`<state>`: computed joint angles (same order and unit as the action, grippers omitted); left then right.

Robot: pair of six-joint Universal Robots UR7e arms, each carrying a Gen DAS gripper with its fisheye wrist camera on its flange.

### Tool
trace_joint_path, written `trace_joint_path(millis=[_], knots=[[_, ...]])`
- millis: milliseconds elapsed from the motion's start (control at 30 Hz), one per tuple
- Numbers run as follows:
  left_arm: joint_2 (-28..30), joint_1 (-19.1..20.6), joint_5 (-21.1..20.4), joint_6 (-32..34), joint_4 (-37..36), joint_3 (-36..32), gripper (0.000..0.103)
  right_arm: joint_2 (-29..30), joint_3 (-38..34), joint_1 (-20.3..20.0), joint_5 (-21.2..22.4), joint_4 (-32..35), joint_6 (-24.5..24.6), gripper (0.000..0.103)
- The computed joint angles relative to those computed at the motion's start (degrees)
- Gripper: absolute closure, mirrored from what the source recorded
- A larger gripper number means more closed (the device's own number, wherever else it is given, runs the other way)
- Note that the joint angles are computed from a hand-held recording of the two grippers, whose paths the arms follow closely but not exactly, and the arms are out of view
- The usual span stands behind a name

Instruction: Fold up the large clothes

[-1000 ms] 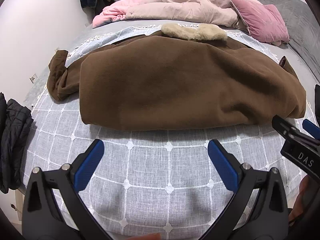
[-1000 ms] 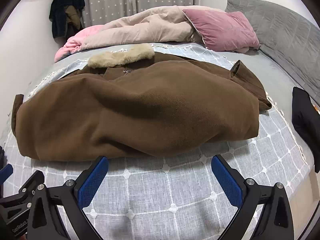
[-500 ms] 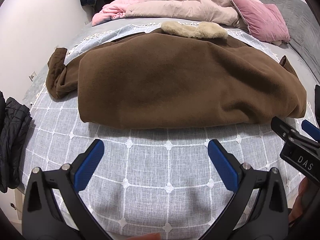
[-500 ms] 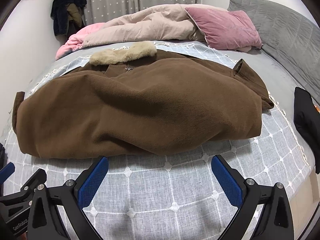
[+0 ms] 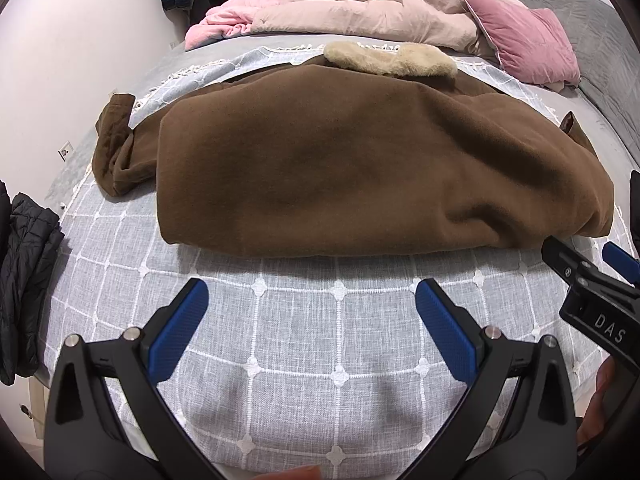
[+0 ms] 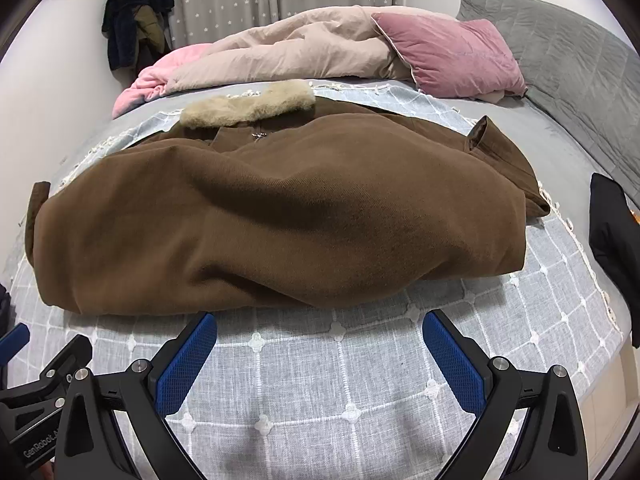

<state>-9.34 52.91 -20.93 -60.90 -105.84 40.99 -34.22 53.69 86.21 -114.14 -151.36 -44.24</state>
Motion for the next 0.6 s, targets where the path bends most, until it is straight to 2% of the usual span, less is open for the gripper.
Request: trace_joint_path(millis=[600], knots=[[-0.5, 0.0, 0.0, -0.3, -0.4, 1.0, 0.0, 0.2, 0.0, -0.1, -0.1, 0.1, -0.1, 0.0]])
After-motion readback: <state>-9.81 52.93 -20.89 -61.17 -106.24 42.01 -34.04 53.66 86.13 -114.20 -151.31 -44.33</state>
